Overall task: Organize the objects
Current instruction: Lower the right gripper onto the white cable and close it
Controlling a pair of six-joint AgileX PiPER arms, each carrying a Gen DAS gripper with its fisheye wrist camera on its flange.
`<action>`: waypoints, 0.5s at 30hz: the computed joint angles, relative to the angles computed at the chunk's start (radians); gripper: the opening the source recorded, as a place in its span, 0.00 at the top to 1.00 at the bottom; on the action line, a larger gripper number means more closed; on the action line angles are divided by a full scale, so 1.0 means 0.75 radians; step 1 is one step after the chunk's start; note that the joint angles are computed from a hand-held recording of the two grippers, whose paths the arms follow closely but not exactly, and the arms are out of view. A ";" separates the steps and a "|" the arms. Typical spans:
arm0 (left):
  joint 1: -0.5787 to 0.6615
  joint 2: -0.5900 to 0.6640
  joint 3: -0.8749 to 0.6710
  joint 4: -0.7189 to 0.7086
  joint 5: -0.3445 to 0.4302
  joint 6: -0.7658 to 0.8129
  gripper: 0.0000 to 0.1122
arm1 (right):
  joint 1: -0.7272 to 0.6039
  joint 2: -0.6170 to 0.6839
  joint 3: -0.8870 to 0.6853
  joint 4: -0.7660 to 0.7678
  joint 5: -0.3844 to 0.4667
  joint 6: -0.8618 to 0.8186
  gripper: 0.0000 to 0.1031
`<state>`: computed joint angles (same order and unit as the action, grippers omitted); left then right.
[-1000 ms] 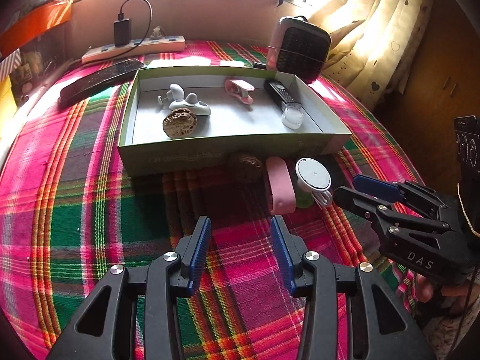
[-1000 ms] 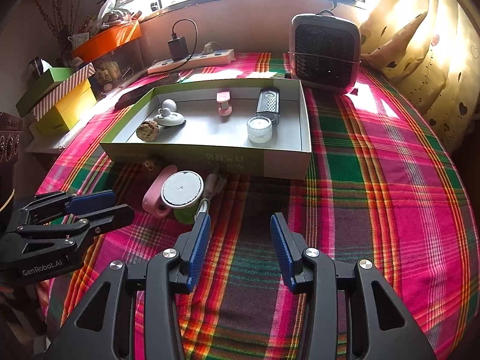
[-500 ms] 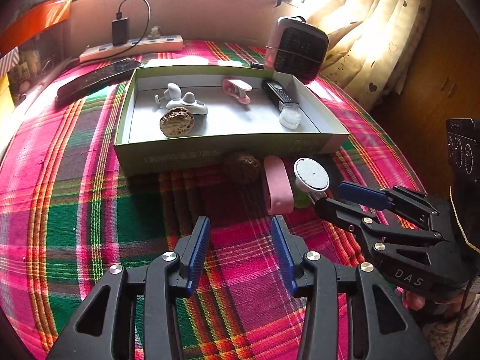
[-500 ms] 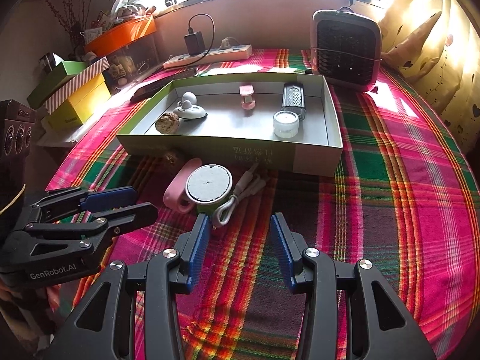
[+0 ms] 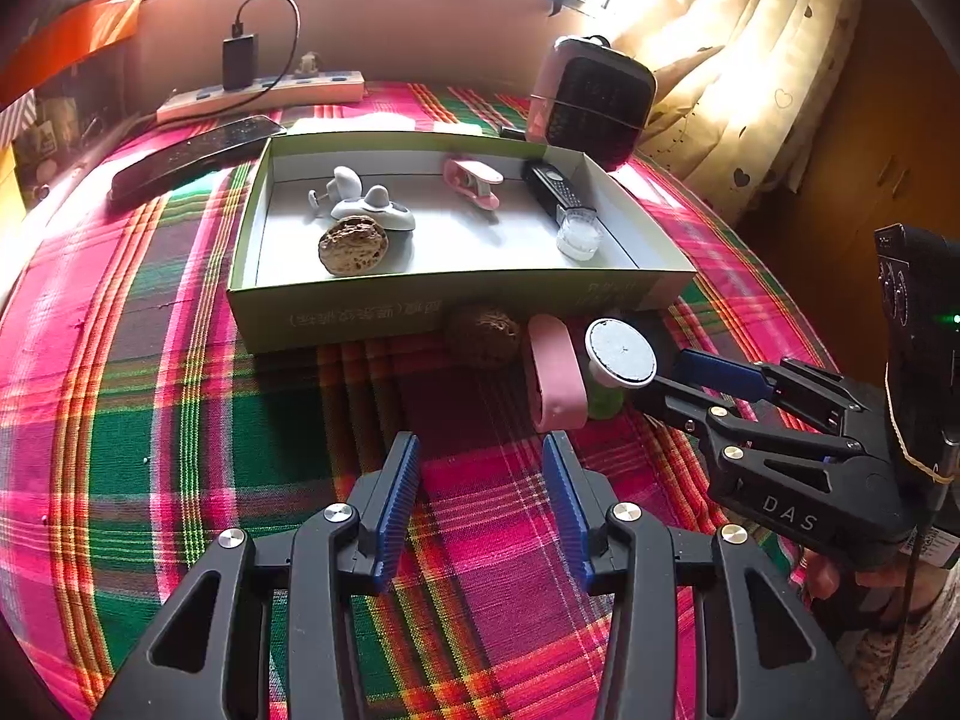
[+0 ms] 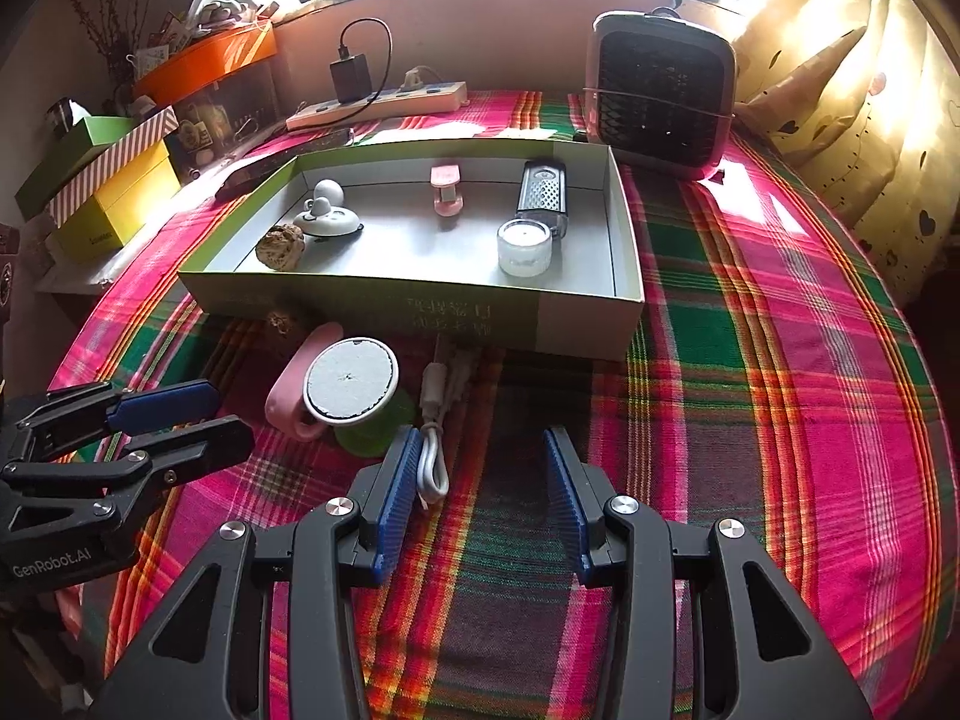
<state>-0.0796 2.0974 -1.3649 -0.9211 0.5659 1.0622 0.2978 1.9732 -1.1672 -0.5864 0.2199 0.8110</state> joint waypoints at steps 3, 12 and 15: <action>-0.001 0.000 -0.003 0.007 0.000 -0.007 0.63 | 0.007 0.024 -0.041 -0.024 0.029 0.000 0.58; -0.004 0.001 -0.005 0.011 -0.004 -0.010 0.63 | -0.006 0.078 -0.130 -0.052 0.087 -0.031 0.58; -0.011 0.002 -0.006 0.018 -0.011 -0.019 0.63 | -0.017 0.079 -0.133 -0.032 0.082 -0.055 0.58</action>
